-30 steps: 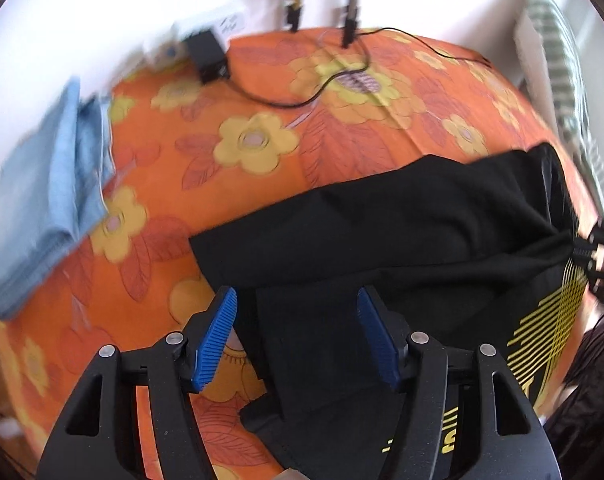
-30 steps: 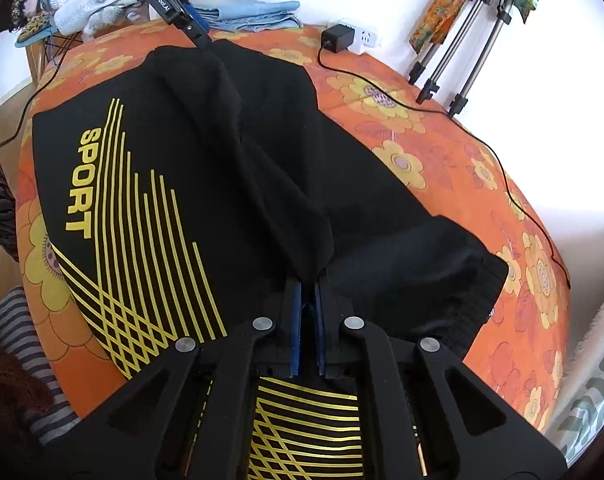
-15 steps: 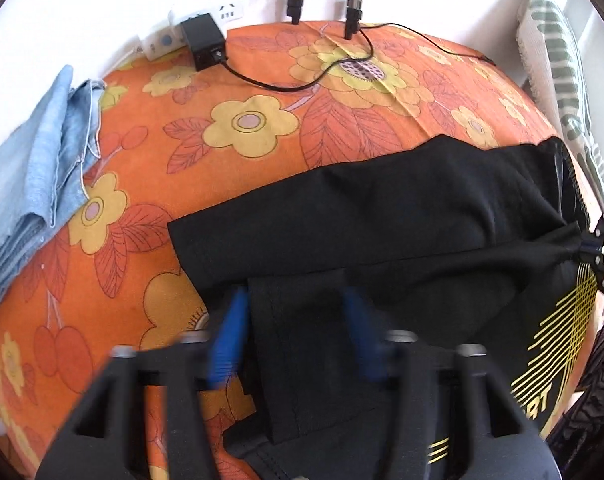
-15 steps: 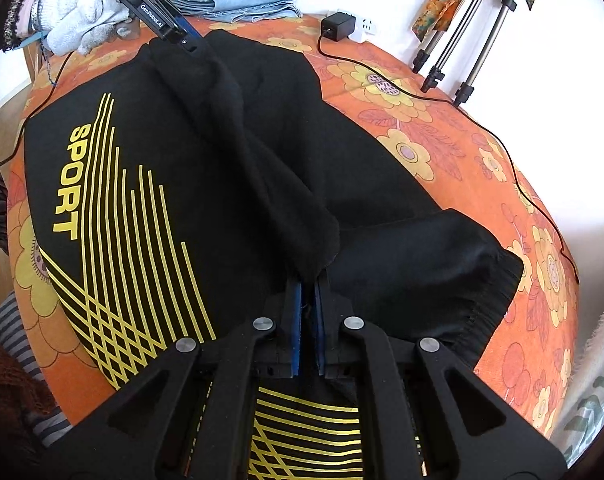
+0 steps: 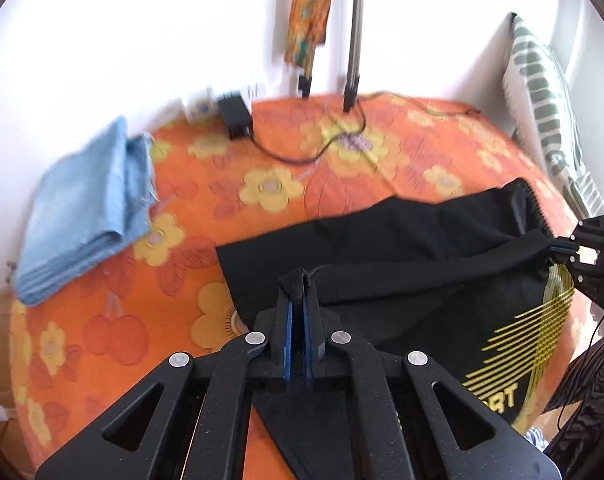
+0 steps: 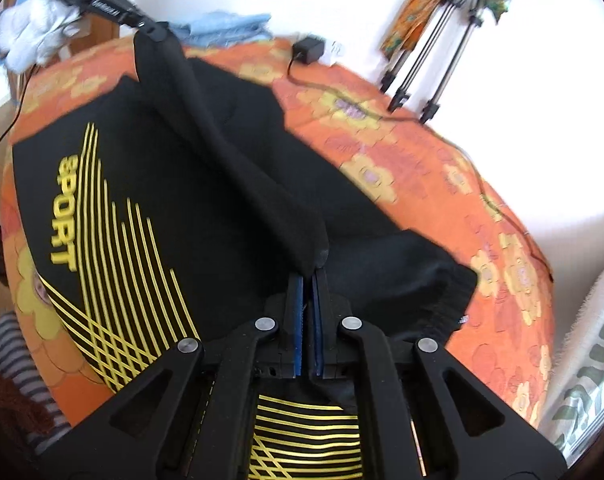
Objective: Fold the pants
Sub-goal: 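Carry the waistband over the legs with both tools, folding the pants in half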
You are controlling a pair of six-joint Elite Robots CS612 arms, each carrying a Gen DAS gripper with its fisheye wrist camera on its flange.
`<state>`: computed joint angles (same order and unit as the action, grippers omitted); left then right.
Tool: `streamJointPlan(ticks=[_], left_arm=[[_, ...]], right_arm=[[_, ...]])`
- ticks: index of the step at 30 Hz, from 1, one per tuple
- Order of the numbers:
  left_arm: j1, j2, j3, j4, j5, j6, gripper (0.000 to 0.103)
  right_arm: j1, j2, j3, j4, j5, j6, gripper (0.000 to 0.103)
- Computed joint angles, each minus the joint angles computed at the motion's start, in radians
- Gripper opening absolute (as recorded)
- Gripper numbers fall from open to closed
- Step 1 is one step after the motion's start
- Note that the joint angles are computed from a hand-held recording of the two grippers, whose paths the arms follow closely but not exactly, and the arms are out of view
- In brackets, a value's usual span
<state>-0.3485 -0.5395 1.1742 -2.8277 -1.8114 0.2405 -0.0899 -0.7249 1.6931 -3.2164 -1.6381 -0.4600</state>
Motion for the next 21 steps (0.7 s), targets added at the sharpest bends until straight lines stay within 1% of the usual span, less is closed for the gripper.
streamJointPlan(ticks=[4, 5, 8, 11, 14, 16, 17, 18, 19, 21], left_arm=[[0.003, -0.053, 0.09, -0.097, -0.016, 0.005, 0.003], [0.003, -0.06, 0.106, -0.107, -0.019, 0.007, 0.003], [0.004, -0.089, 0.168, -0.11, -0.02, 0.029, 0.003], [0.003, -0.114, 0.236, -0.114, -0.025, 0.043, 0.003], [-0.001, -0.131, 0.288, -0.13, -0.016, 0.057, 0.003], [-0.003, -0.135, 0.304, -0.129, -0.003, 0.057, 0.003], [-0.002, -0.135, 0.308, -0.132, -0.003, 0.048, 0.003], [-0.001, -0.134, 0.31, -0.138, -0.006, 0.037, 0.003], [0.0, -0.134, 0.313, -0.146, -0.01, 0.029, 0.003], [0.003, -0.133, 0.319, -0.166, -0.016, 0.02, 0.003]], right_arm=[[0.002, -0.028, 0.033, -0.055, 0.005, 0.02, 0.004], [0.003, -0.035, 0.046, -0.071, 0.005, 0.024, 0.003], [0.008, -0.054, 0.081, -0.08, 0.021, 0.025, 0.003], [0.017, -0.062, 0.109, -0.071, 0.019, 0.011, 0.003], [0.029, -0.058, 0.13, -0.067, -0.013, -0.016, 0.003], [0.033, -0.053, 0.14, -0.078, -0.036, -0.039, 0.003], [0.028, -0.057, 0.142, -0.06, -0.031, -0.024, 0.003], [0.012, -0.068, 0.142, -0.01, 0.008, 0.018, 0.003], [-0.005, -0.076, 0.145, 0.015, 0.042, 0.072, 0.005], [-0.033, -0.087, 0.151, 0.023, 0.063, 0.179, 0.014]])
